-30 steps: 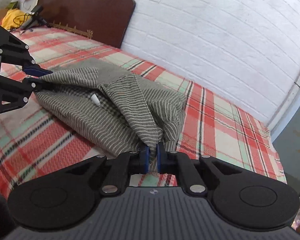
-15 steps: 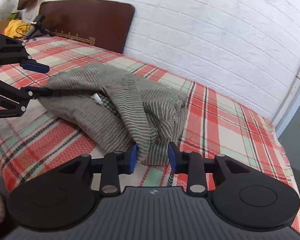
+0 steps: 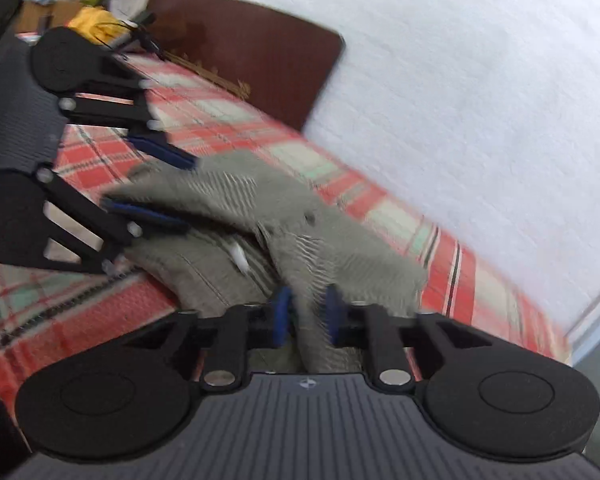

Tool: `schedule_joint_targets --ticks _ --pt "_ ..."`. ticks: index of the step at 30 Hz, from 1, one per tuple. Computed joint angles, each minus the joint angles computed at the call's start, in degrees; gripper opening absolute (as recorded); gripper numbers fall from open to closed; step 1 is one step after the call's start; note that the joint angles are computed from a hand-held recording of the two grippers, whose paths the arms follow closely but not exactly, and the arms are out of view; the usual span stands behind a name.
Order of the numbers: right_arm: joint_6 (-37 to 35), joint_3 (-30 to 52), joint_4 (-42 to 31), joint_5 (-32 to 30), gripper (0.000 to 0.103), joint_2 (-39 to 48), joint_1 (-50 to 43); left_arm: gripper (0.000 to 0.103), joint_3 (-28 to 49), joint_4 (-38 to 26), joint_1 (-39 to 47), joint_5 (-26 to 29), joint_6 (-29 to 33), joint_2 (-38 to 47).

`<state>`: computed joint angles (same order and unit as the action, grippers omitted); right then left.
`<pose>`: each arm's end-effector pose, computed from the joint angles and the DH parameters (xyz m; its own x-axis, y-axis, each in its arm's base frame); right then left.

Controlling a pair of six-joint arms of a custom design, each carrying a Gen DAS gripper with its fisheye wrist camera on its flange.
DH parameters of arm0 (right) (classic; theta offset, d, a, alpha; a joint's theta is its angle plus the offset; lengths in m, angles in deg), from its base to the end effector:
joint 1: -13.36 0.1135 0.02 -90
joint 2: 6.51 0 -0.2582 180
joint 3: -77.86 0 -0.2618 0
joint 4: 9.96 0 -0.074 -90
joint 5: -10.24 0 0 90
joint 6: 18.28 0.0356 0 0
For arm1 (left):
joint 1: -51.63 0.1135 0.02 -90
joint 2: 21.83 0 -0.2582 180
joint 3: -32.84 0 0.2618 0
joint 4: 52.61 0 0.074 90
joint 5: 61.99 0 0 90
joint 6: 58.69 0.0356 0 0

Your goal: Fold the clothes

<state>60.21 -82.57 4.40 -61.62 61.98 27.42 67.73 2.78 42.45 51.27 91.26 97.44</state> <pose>0.1833 0.0345 0.0952 -0.5428 -0.3314 -0.7717 -0.0923 0.9368 -0.3374 0.2596 -0.0562 0.0265 0.1824 0.7761 -0.6037 0.6583 0.3596 0.6613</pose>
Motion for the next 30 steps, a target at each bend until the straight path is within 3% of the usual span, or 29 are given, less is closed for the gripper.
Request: schedule_joint_targets --ticks 3,7,9,11,15,19,20,21,27,30 --pt "5.76 -1.18 -4.34 -13.81 0.014 -5.62 -9.56 0.046 1.62 -4.36 2.78 1.8 -2.38 -0.17" --pt "11.26 -3.36 -19.71 -27.27 0.018 -29.2 -18.85 0.053 0.07 -17.31 6.34 8.1 -9.14 -12.9" --pt "14.33 -2.95 -23.33 -31.16 0.02 -34.03 -25.01 0.057 -0.39 -22.03 6.84 11.14 -12.48 -18.1" --pt "17.44 -1.84 -21.35 -35.13 0.022 -29.74 -31.23 0.057 -0.87 -24.27 6.05 13.21 -14.19 -21.22" --pt "24.77 -1.31 -13.86 -43.99 0.037 -16.84 -39.49 0.058 -0.5 -25.02 2.36 13.18 -15.12 -20.99" --pt "32.06 -2.34 -3.26 -51.04 0.037 -5.34 -43.54 0.058 1.28 -28.92 3.7 12.91 -17.51 -19.84" --pt "33.42 -2.75 -0.89 -53.55 0.034 -3.13 -45.01 0.058 1.8 -29.65 4.57 12.88 -18.52 -19.63" --pt "35.25 -3.27 1.99 -56.16 0.004 -0.8 -46.6 0.058 2.59 -30.64 5.43 12.64 -19.56 -19.48" --pt "38.59 -2.97 9.4 -61.65 0.005 13.96 -53.71 0.058 6.35 -32.97 10.78 11.13 -23.0 -17.06" --pt "37.69 -2.16 8.27 -61.05 0.008 13.44 -52.75 0.058 8.19 -34.3 12.73 11.42 -24.56 -15.29"
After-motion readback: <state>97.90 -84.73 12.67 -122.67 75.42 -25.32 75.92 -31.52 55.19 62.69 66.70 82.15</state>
